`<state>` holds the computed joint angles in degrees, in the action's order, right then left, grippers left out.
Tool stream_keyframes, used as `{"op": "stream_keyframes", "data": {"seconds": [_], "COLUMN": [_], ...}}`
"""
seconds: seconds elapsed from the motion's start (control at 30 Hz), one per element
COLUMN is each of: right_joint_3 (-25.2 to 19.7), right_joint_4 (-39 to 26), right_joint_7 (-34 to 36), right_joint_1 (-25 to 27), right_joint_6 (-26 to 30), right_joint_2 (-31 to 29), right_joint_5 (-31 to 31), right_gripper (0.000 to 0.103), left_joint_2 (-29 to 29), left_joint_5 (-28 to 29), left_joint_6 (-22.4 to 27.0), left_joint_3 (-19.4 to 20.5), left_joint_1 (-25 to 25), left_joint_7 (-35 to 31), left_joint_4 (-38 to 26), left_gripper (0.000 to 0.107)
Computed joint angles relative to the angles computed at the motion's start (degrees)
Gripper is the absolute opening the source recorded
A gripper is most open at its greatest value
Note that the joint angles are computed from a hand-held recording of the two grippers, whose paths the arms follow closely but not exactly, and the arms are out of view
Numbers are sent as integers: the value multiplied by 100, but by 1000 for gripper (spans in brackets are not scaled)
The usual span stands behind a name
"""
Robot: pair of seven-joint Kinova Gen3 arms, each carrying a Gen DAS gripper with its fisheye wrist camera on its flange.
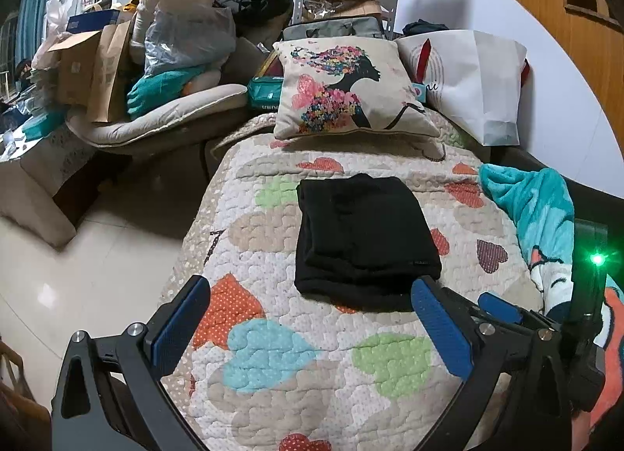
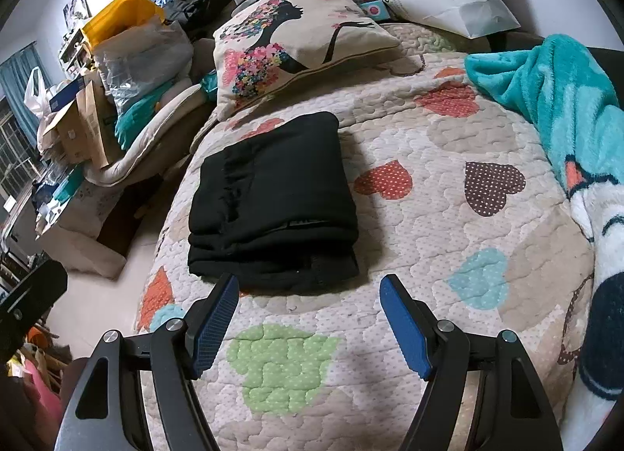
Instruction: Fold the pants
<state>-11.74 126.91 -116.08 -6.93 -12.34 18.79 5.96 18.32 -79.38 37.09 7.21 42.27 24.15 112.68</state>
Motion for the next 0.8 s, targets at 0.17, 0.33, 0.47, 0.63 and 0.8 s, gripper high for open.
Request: {"op": "stream_keyframes", "data": {"seconds": [0.17, 0.33, 0.47, 0.63, 0.8], "right_joint_3": [109, 146, 144, 122, 138], "right_joint_4": [-6, -31, -52, -73, -76], "right_joint_7": [55, 118, 155, 207, 248], "right_joint_1": [-119, -170, -183, -174, -201], "right_joint_6": [25, 60, 101, 131, 140], "right_joint_2": [14, 33, 59, 86, 87], "right_joint_5": [-85, -151, -186, -195, -245], "right_gripper": [80, 80, 80, 80, 80], "left_joint_2": [10, 32, 29, 35, 56], "left_joint_5": [66, 119, 188, 225, 255], "left_joint_6": [-82, -111, -232, -266, -267], "left_joint_3": [-4, -41, -69, -118, -136], "left_joint_1": [-30, -26, -57, -30, -15], "left_joint_7": [-63, -94, -155, -192, -211], "left_joint_4": [-2, -16, -9, -17, -24], "left_gripper": [103, 103, 103, 103, 103]}}
